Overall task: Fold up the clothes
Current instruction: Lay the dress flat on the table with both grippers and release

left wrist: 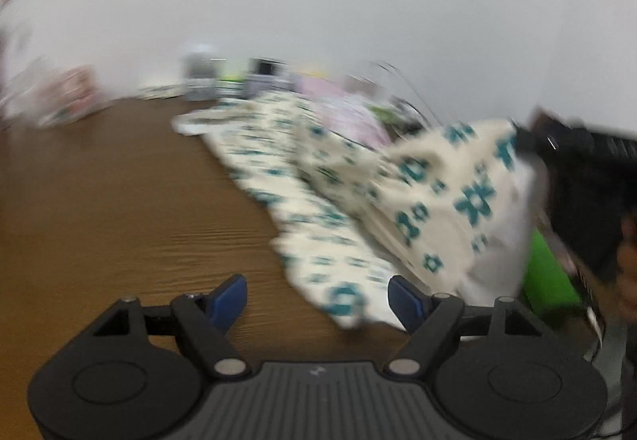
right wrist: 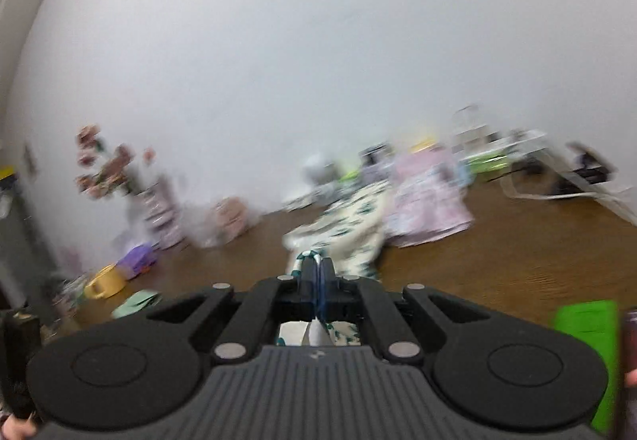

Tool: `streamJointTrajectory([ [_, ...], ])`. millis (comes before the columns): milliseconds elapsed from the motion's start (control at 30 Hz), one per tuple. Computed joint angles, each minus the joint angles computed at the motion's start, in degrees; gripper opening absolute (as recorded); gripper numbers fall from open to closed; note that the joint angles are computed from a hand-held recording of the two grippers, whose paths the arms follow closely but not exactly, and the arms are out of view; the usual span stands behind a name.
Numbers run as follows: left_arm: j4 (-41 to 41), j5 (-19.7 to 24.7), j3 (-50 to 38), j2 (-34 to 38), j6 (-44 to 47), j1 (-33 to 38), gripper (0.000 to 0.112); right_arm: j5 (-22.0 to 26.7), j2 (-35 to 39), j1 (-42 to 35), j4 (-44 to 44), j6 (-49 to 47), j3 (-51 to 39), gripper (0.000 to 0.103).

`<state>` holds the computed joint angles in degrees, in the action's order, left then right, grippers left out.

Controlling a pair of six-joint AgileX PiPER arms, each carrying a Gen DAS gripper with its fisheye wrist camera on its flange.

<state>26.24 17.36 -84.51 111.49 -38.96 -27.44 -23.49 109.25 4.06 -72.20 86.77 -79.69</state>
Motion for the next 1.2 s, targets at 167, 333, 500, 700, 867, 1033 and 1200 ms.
streamJointTrajectory([
  [167,2.71,8.54,-14.18,10.01,2.21,-5.51,0.077,4.58,-1.78,-0.78,13.32,-14.94,5.11,0.001],
  [333,12.97,18.45,-25.91,18.50,-0.75,-8.06,0.075,4.68,-1.99,-1.40,14.06,-17.66,6.40,0.001],
  [500,12.64,15.62,-21.48,16.56,-3.71,-4.86,0.018,3.41,-3.79,-0.51,10.20,-14.96,9.68,0.001],
  [700,32.21,17.12,-3.01,6.90,-21.84,-3.83,0.011,-1.84,-5.11,2.04,2.24,-8.92,12.13,0.001],
  [867,39.74,21.75,12.46,-3.10,-36.02,-2.07,0.010,-1.81,-6.80,4.70,-3.86,-3.57,14.66,0.001],
  [1033,45.98,23.38,21.66,-8.40,-45.36,-1.85,0.023,-4.49,-8.64,8.16,-20.39,8.35,18.42,0.004],
  [1200,48.32,19.93,25.17,-14.36,-50.82,-3.34,0.044,-4.66,-15.15,10.27,-12.59,-4.36,23.87,0.056],
])
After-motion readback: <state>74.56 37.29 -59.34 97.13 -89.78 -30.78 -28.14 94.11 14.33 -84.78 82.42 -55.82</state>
